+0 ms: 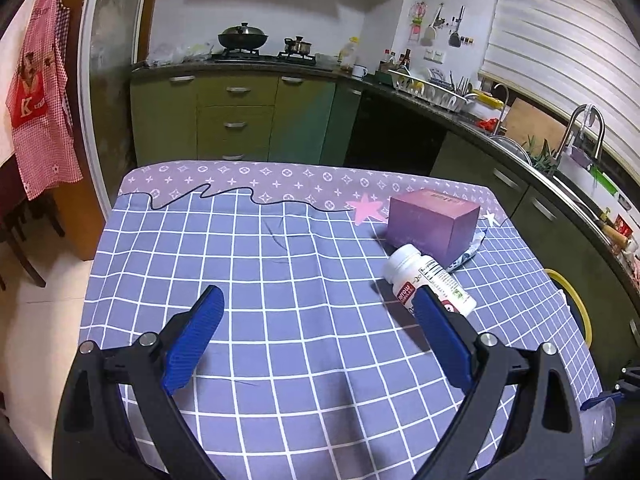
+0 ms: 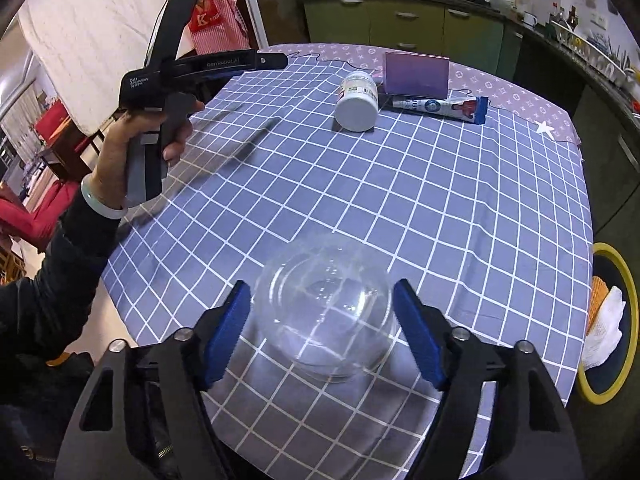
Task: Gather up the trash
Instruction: 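Grasp the clear plastic cup with the right gripper and lift it, then carry the clear plastic cup over the bin and open the right gripper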
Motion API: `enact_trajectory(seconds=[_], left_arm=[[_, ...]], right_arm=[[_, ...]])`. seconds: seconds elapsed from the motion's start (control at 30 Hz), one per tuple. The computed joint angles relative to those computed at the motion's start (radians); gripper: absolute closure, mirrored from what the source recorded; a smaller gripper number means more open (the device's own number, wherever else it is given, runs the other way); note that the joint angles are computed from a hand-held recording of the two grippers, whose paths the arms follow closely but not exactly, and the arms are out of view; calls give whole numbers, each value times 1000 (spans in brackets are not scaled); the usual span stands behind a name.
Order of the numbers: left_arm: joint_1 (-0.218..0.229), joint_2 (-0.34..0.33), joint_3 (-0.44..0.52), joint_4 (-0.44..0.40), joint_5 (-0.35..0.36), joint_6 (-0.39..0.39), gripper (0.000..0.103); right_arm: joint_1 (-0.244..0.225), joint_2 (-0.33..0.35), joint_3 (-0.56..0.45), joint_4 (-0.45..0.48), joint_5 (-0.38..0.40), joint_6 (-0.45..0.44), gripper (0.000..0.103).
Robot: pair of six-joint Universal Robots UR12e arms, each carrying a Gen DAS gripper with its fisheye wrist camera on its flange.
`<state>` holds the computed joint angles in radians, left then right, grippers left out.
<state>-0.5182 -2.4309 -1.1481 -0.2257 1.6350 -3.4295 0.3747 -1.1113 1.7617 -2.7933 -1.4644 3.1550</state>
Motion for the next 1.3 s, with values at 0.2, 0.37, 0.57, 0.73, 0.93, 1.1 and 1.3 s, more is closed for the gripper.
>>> enact_trajectory(seconds=[0.2, 0.37, 0.57, 0.73, 0.93, 1.1, 1.3], left_arm=[[-4, 2, -5, 8, 0, 10, 12], [-5, 3, -7, 12, 1, 10, 12], [-4, 4, -8, 9, -3, 2, 12], [0, 3, -6, 7, -16, -10, 12], [0, 3, -5, -1, -14, -9, 12], [-2, 1, 1, -17, -17, -3, 12], [-5, -6, 13, -38, -17, 11, 12]], right_arm=[[1, -3, 2, 12, -13, 7, 42], [-11, -24, 23, -37, 20, 30, 43], [-55, -90, 81, -140, -41, 111, 42], [-152, -146, 136, -148, -169, 240, 42], [-265, -131, 149, -39, -263, 353, 41], [-316, -95, 154, -32, -287, 405, 40], [-330, -85, 168, -94, -321, 417, 24]])
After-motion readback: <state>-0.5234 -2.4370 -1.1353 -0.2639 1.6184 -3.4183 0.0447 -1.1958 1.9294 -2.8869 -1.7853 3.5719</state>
